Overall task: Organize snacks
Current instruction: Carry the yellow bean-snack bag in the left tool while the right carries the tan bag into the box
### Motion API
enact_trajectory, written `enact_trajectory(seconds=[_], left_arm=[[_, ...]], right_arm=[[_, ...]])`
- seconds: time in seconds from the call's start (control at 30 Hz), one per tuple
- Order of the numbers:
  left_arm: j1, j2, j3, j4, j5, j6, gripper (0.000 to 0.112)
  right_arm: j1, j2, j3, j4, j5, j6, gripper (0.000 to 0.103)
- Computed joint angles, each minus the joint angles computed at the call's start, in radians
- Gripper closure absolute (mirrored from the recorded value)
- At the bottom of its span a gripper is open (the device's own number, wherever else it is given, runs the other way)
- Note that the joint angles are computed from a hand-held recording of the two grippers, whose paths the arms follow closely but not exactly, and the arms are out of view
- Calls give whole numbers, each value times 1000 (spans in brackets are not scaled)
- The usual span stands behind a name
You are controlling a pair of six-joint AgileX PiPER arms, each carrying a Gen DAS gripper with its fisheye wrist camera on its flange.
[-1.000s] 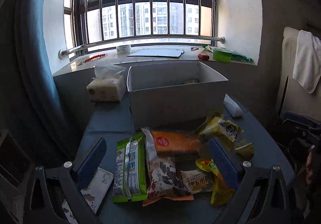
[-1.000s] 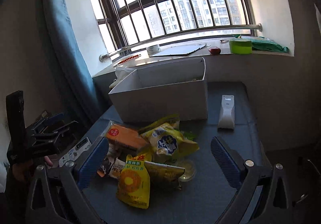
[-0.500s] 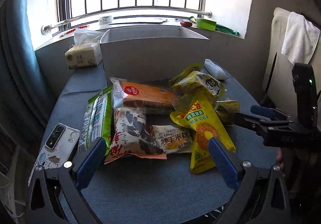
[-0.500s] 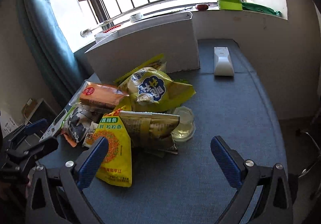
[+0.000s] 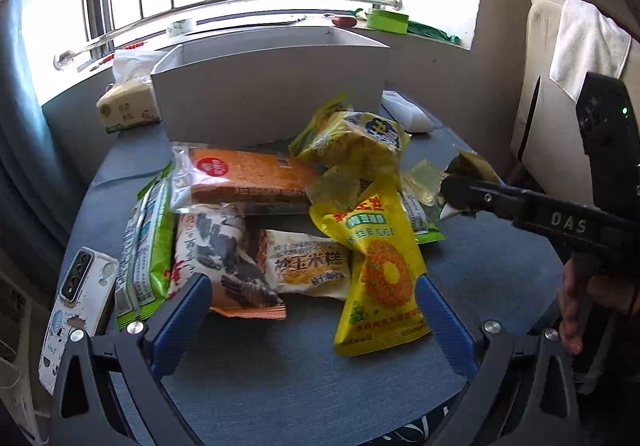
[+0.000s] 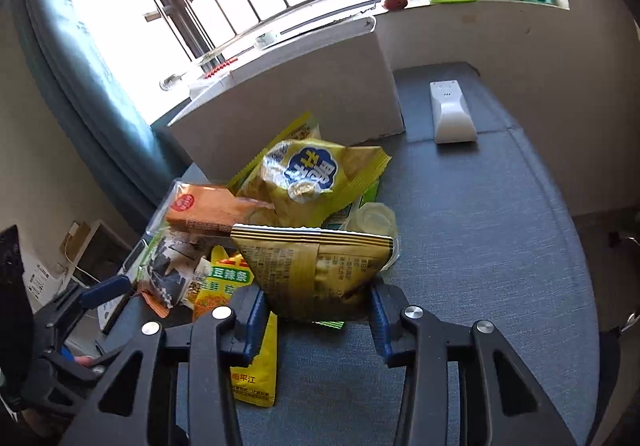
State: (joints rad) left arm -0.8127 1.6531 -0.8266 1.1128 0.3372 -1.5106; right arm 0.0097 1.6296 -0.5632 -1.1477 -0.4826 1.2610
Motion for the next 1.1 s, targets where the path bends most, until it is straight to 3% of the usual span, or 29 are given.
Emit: enact_trajectory(seconds=[0.27, 0.47, 0.53, 0.57, 0.6, 0.63, 0.7, 0.97, 1.1], left_arm=[[-76, 219, -280, -251, 150, 357, 9], [-69, 324, -381, -287, 207, 394, 11], [-74, 333, -374, -261, 213, 363, 32], [-74, 326, -360, -224, 212, 333, 38], [-72, 313, -345, -213, 202, 322, 59], [-53, 290, -324, -241, 160, 341, 69], [-28, 244, -278, -239, 99, 337, 75], [59, -21, -73, -4, -104, 118, 78], [133, -98, -105, 15, -117, 153, 78]], right_arm=[[-167, -166, 99, -110, -91, 72, 56], [-238, -151, 122, -133, -156, 63, 56], [-248, -139, 125, -136, -168, 57, 56], [-251, -131, 127, -132, -174, 50, 56], [-252, -126, 127, -132, -178, 48, 56], [-255, -124, 129, -135, -182, 47, 56], [-255, -123, 131, -131, -191, 41, 56], [-224, -143, 105, -147, -190, 70, 56], [-165, -126, 12, -181, -166, 131, 56]])
